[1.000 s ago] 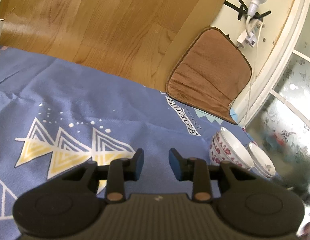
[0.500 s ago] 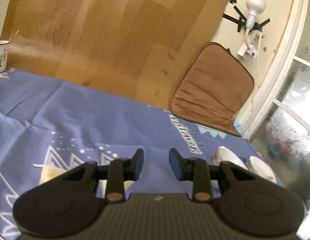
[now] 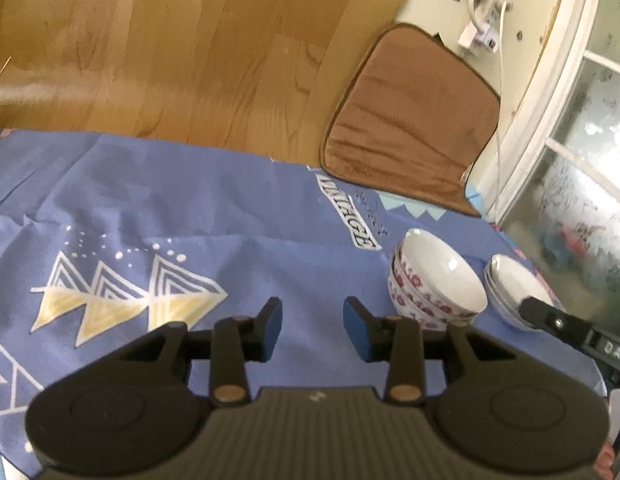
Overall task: Organize plates and bowls
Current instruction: 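Withdraw both open tools from the bowl stack and plate stack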
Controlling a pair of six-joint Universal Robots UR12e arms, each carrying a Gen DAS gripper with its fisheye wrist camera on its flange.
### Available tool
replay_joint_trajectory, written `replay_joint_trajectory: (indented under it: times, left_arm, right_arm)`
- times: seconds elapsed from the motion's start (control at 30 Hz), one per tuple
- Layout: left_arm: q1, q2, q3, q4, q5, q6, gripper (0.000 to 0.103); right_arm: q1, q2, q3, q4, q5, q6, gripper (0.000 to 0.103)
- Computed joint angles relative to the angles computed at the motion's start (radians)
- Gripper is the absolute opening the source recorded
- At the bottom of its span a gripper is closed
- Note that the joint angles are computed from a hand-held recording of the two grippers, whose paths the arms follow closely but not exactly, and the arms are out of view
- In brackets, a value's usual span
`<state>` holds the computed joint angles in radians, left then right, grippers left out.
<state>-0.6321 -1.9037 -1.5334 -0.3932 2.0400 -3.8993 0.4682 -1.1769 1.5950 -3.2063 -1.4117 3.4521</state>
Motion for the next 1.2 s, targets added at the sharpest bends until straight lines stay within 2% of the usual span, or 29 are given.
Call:
replay_joint_trajectory:
  times: [0.17,0.33,0.4,0.5,0.7,0.93,1.03,1.2]
  left_arm:
    - [0.001,-0.018,0.039,-0.039,-0.01,0.023,0.037]
    - [0.008,-0.036,0.083,-0.079,-0.035,0.031,0.045]
    - [0.007,-0.047,0.107,-0.107,-0.024,0.046,0.049]
    - [0.004,-0.062,0.136,-0.138,0.0,0.064,0.049]
    - [0.002,-0.074,0.16,-0.186,0.027,0.065,0.054]
    - [-0.002,-0.071,0.138,-0.163,0.048,0.045,0.059]
    - [-0.014,-0.072,0.113,-0.123,0.106,0.051,0.059]
    - [-0.049,-0.094,0.085,-0.041,0.308,0.105,0.059]
  right_arm:
    - [-0.007,0.014,-0.02,0.033,0.041,0.058,0.043]
    - [-0.02,0.015,-0.027,0.063,0.068,0.085,0.043]
    - [-0.022,0.022,-0.039,0.075,0.072,0.072,0.043]
    - [-0.022,0.029,-0.053,0.082,0.08,0.07,0.043]
    - [-0.025,0.043,-0.066,0.088,0.102,0.083,0.043]
    - [-0.029,0.052,-0.063,0.057,0.127,0.11,0.043]
    - [-0.035,0.059,-0.047,-0.006,0.153,0.127,0.044]
    - [-0.036,0.07,-0.034,-0.073,0.163,0.139,0.044]
